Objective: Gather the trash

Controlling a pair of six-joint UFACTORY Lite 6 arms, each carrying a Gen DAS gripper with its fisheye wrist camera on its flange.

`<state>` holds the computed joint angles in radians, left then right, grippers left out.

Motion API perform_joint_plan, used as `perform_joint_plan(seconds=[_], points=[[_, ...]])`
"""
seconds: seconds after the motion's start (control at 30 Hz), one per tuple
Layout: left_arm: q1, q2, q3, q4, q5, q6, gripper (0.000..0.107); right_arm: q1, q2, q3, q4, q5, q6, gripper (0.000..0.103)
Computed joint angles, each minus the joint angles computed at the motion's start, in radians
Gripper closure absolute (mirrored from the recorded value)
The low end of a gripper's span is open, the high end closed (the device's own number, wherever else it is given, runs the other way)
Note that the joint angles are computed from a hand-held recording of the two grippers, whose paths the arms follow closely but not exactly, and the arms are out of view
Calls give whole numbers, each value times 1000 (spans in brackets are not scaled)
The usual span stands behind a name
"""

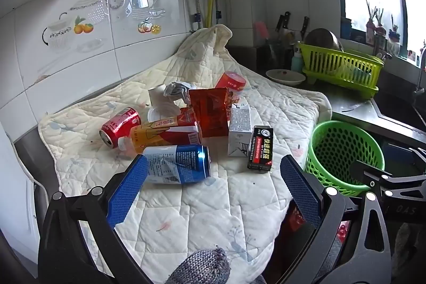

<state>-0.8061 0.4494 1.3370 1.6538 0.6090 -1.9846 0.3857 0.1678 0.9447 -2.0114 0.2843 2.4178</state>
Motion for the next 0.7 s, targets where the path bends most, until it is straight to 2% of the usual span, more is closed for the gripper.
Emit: perform_joint_plan(seconds=[0.7], points=[[15,2,-8,-10,2,7,9,11,17,16,37,6,-29,6]])
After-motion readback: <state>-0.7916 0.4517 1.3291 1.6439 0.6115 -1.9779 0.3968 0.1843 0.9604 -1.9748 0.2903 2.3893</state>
